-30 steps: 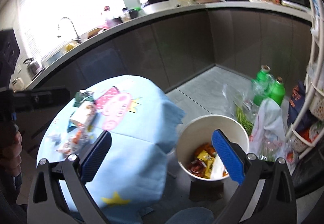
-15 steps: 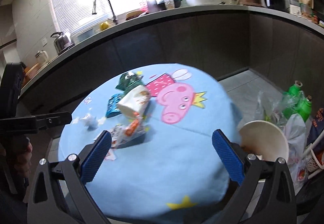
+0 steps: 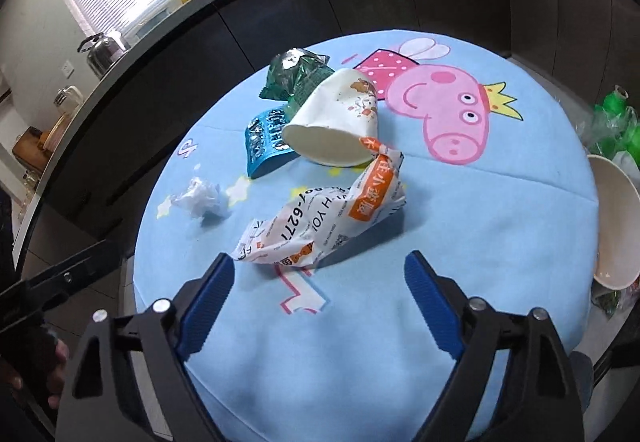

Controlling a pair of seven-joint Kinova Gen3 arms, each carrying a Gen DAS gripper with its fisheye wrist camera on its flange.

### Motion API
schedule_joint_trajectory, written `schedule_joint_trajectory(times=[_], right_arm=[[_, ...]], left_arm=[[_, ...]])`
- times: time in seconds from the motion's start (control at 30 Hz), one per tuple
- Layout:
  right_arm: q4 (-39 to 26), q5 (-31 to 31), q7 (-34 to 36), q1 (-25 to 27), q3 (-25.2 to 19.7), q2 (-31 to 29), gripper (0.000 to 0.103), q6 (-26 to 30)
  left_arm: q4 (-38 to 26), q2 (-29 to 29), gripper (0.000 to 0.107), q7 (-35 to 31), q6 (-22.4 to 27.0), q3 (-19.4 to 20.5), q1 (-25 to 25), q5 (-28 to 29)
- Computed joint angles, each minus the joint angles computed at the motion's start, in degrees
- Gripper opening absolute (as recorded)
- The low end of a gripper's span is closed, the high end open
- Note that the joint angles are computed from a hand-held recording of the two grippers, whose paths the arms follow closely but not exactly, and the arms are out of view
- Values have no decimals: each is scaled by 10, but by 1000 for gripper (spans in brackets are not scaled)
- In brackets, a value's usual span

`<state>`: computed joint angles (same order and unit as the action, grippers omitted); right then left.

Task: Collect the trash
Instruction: 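Move both tools back over the table toward the paper cup and wrapper, then grasp the white paper cup with the left tool while the right tool grasps the printed wrapper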

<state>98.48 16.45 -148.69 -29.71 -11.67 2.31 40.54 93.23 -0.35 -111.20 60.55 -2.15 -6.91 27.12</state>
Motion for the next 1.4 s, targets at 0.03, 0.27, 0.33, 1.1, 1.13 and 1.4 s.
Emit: schedule_joint_trajectory(times=[0.03,0.27,0.33,1.1,1.13,1.4], right_arm=[[-5,-1,-9,0,1,7,81,1],[-40,1,-86,-16,26,56,68,11],[-42,7,-105,-21,32,63,65,10],[34,152,-161,39,-10,-63,8,72],[36,157,-164,43,-15,-67,8,75],[56,153,-155,71,-31,-83,8,59]], left_arm=[[0,1,94,-1,-1,-1,-1,1],[-12,20,94,-27,-15,-1,-9,13],[-21,28,94,-33,-13,1,-12,22],[-210,192,91,34,-28,87,103,-39],[-222,204,91,45,-26,89,111,-52],[-339,299,77,117,55,100,132,-97]])
